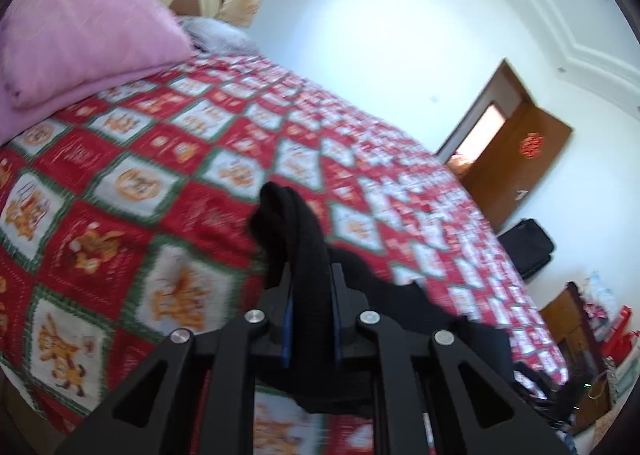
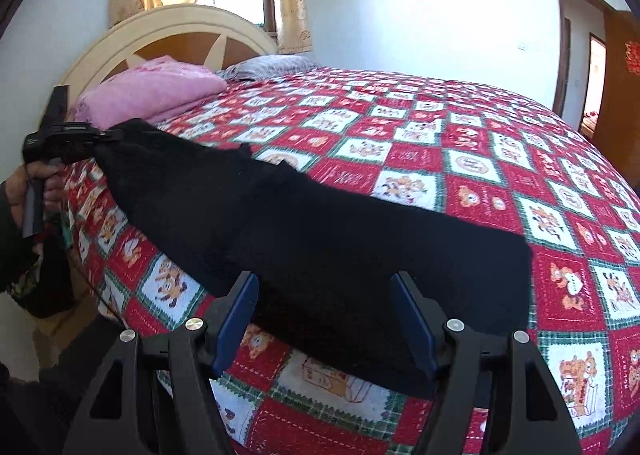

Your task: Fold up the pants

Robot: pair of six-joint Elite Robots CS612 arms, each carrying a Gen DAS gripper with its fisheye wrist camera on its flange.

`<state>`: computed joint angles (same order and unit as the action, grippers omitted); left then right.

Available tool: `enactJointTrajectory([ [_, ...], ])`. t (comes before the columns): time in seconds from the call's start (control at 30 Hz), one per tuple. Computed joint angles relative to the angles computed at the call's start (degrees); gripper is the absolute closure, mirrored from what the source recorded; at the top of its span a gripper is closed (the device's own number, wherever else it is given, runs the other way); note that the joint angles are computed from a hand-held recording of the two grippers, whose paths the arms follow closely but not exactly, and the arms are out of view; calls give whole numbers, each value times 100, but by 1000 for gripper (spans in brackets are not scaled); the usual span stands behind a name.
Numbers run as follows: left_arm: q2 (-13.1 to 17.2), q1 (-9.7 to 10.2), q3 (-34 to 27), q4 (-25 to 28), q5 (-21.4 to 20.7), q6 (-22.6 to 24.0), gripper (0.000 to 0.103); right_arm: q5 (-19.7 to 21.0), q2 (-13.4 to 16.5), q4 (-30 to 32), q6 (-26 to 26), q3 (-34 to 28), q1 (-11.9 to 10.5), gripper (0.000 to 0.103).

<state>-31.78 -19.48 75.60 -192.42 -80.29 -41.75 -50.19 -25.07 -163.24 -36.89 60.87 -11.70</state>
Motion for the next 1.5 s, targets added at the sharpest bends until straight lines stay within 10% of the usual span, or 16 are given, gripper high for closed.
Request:
enactJointTrajectory([
  [0.47,135,-447,-1028,126,-722,1305,89,-387,-42,-143,1118,-277,-253,33],
  [1.07,1888,-1114,-4378,3476,-1251,2621,89,-605,568,128,2520,-1251,-528,33],
  [1.3,1984,-1319,-4470,3473,-953,3163,84,-695,738,395,2738,-1525,-545,33],
  [1.5,1401,-1413,-3234,2262,-727,3388,38,-623,737,231,2964,-1476,-579,33],
])
